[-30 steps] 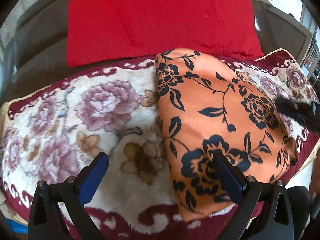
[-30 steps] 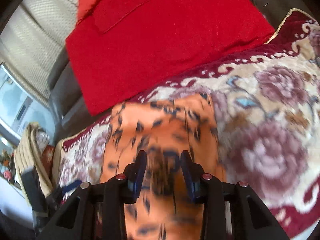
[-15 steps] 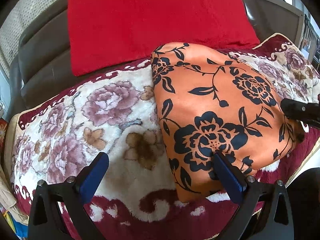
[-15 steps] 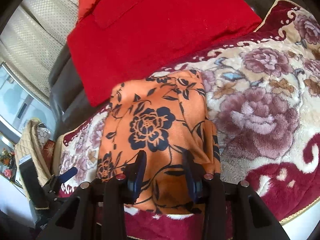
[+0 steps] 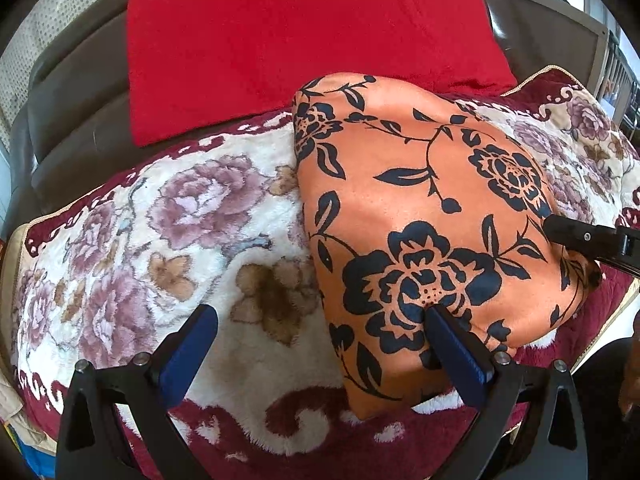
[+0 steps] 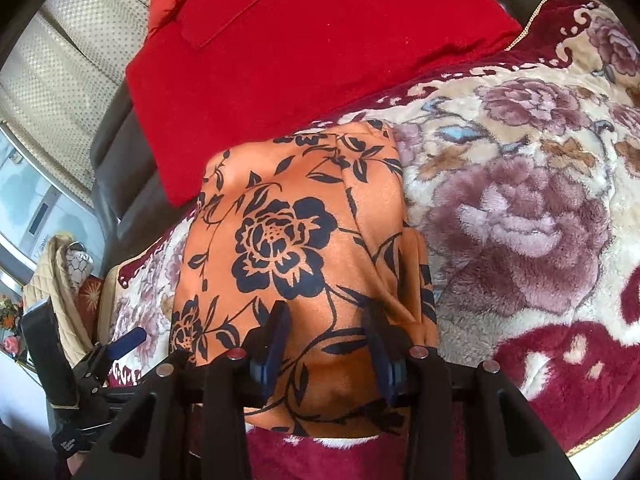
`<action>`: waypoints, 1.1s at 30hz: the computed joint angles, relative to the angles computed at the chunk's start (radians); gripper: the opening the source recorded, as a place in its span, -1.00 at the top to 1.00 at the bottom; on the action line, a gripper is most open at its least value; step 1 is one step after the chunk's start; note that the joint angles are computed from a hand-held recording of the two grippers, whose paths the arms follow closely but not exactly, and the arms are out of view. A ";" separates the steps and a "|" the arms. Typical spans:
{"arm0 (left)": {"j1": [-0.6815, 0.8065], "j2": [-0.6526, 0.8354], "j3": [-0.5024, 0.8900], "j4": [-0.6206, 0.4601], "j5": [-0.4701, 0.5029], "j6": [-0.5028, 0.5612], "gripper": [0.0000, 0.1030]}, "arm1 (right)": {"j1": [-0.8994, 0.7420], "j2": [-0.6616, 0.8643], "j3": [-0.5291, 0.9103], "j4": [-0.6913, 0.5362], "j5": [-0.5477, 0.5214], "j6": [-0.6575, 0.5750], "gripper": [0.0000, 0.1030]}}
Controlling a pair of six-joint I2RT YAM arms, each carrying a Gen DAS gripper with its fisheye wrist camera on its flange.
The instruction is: Fold small clothes
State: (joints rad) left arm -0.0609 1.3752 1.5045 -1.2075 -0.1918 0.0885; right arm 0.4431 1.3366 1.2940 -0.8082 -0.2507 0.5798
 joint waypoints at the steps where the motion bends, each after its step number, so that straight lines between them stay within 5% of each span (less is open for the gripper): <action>1: -0.001 0.001 -0.001 0.001 0.000 -0.001 -1.00 | -0.003 -0.001 -0.003 0.003 -0.004 0.000 0.15; 23: -0.020 0.016 0.051 -0.046 -0.063 0.015 -1.00 | -0.021 -0.030 0.027 -0.007 -0.035 0.005 0.16; 33: 0.119 0.118 0.168 -0.125 0.124 0.028 -1.00 | -0.051 -0.007 0.007 0.028 -0.084 -0.011 0.13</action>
